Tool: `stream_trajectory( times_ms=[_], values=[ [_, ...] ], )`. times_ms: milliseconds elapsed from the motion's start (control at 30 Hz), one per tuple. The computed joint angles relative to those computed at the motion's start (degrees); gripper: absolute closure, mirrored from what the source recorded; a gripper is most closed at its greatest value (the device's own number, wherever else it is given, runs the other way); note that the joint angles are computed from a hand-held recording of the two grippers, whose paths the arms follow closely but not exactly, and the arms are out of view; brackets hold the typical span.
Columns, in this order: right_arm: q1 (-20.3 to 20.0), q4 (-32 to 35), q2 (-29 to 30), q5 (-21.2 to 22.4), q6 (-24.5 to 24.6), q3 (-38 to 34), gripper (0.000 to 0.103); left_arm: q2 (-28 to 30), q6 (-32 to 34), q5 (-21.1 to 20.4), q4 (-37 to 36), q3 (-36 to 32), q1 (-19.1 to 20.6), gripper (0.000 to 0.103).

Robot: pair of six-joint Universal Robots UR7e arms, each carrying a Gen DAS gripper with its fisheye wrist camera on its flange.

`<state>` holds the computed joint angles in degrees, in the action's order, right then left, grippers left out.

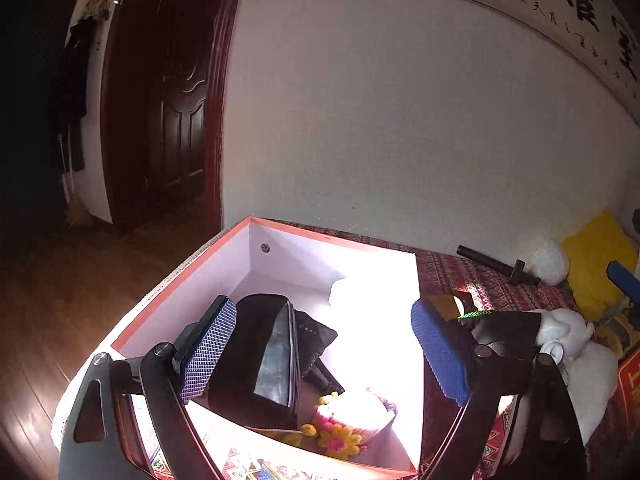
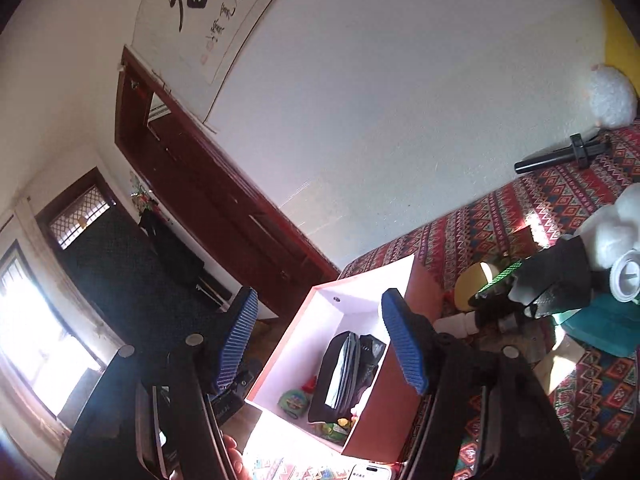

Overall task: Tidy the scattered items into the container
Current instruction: 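Lower cone and packet into the pink box and open both tools, then grasp the small blue-labelled bottle with the left tool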

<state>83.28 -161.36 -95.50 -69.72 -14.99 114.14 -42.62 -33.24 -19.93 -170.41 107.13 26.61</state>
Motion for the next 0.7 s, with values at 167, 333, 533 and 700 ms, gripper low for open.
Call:
stream_trajectory(
  times_ms=[167, 333, 533, 700],
  values=[
    [-3.48, 0.21, -3.05, 0.02, 1.44, -0.86, 0.038, 5.88, 6.24, -6.62, -1.81, -5.44, -0.72, 0.013],
    [-8.63, -1.41, -6.64, -0.32, 3.33, -0.39, 0.002, 12.77, 6.20, -18.01, 3.26, -13.53, 0.73, 0.013],
    [-13.52, -3.66, -7.29, -12.19, 2.32, -2.42, 0.001, 23.16, -0.76, -28.53, 18.97, -27.58, 4.62, 0.013],
    [-21.61, 0.69, -7.65, -8.40, 5.25, -7.09, 0.001, 29.99, -4.15, -24.26, 30.43, -38.24, 6.80, 0.013]
  ],
)
